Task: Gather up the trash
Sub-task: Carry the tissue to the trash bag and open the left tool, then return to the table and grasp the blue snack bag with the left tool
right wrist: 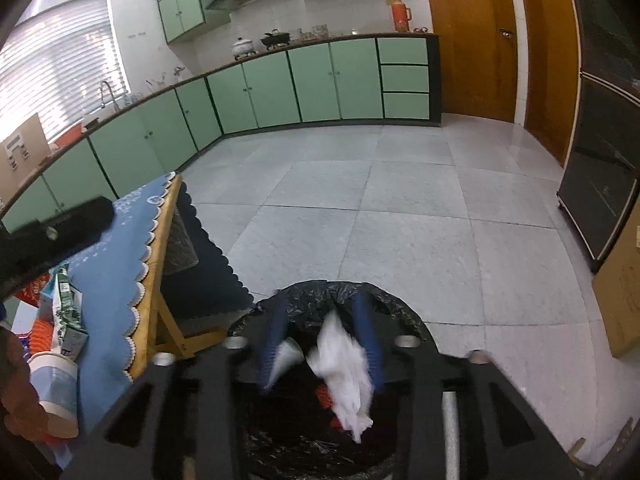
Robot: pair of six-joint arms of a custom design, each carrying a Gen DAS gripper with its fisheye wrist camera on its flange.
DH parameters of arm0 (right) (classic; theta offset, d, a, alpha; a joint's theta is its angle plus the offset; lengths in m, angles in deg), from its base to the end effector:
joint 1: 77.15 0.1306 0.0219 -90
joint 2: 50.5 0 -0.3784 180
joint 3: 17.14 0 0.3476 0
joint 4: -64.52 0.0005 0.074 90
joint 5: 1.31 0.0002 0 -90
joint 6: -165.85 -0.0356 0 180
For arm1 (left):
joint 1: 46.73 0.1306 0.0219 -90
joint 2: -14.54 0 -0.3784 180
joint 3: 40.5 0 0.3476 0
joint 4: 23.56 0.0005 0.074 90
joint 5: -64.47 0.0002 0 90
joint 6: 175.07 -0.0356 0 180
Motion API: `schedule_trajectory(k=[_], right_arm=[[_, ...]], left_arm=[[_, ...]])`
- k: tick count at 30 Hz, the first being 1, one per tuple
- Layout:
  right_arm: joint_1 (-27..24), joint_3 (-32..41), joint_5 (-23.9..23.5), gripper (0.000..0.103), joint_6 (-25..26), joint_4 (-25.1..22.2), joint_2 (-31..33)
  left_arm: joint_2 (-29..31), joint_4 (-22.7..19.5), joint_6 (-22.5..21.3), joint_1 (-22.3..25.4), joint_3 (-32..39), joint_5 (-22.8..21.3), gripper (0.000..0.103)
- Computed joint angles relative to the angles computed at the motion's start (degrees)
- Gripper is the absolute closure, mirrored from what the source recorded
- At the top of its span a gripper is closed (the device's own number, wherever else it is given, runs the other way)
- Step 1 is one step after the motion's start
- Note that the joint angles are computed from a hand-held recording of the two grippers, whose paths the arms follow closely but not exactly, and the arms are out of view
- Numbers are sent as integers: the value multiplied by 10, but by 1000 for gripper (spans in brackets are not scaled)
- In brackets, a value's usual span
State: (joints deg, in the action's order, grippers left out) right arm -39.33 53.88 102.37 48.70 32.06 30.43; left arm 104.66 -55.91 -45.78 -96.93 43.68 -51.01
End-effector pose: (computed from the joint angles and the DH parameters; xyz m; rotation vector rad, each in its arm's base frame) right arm 0.3094 0.2289 0.3711 -0.0927 2.3028 0.3127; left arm 0.3005 -0.3375 0.4071 -0.0305 2.1911 -0.3933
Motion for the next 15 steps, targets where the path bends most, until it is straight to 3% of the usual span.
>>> schedule_trajectory(k=[5, 9, 13, 15], right_arm=[[5, 3, 10, 42, 3, -2, -7], [31, 17, 25, 30, 4, -3, -18], [74, 38, 40, 22, 16, 4, -19], [96, 51, 43, 20, 25, 11, -14]], left_arm=[[-35, -18, -2, -6, -10, -41, 37], [-90, -64, 16, -17, -31, -101, 31], [-161, -162, 71, -42, -62, -188, 28], [-196, -243, 130, -62, -75, -238, 27]])
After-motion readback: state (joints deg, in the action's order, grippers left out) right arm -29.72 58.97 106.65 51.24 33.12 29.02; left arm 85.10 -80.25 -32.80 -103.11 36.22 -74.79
